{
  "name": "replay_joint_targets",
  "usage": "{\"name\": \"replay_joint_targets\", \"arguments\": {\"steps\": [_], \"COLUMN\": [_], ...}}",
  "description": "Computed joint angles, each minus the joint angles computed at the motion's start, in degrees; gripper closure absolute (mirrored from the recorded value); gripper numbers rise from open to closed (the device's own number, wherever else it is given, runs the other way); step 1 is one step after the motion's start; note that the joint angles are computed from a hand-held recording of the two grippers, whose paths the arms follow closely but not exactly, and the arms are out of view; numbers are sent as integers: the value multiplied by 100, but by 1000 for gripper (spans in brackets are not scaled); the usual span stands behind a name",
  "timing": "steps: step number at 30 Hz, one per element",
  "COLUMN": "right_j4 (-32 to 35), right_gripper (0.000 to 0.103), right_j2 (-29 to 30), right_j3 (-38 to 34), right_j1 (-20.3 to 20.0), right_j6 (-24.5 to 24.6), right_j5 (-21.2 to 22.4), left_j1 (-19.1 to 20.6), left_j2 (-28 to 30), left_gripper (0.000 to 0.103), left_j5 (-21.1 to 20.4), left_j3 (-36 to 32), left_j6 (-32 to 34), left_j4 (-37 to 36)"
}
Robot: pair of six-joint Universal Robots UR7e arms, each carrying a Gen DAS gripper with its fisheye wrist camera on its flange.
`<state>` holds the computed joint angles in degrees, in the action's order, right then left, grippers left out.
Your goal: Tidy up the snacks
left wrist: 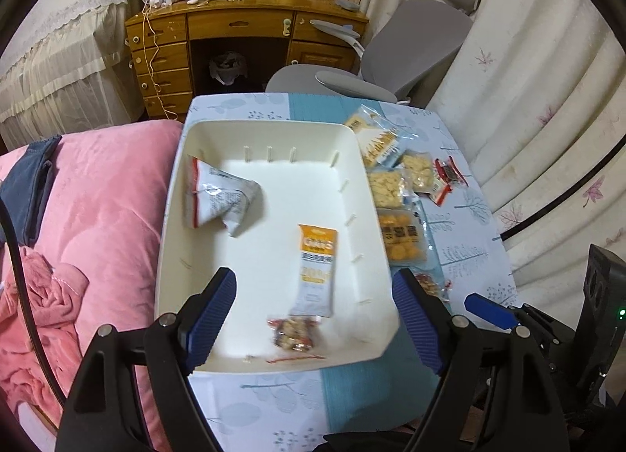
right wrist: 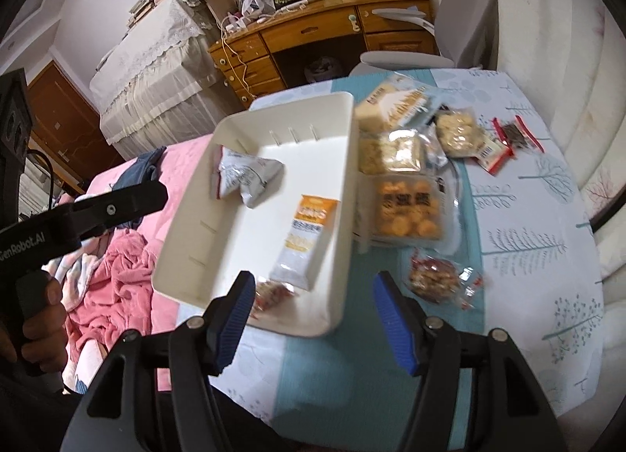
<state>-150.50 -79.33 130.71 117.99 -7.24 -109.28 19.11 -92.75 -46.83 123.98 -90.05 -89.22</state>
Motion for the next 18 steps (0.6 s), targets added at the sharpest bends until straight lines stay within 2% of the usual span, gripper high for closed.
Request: {"name": "replay_joint_targets", "arguments": {"steps": [7, 18], "right_j4": [381, 434], "right_gripper": [40, 40], "right_j2": [-320, -566], "right_j3": [-35, 5], "right_j1": [-325, -919], "right_j6": [-564, -2368], "right_j5": [-128, -164], "left_j1": [67, 406], "left_j2": [659, 1687], "left_gripper": [22, 22], "left_j5": [-99, -410], "left_j3": [-204, -853], "left_j6": [-48, -366], "left_j4": [-548, -809]}}
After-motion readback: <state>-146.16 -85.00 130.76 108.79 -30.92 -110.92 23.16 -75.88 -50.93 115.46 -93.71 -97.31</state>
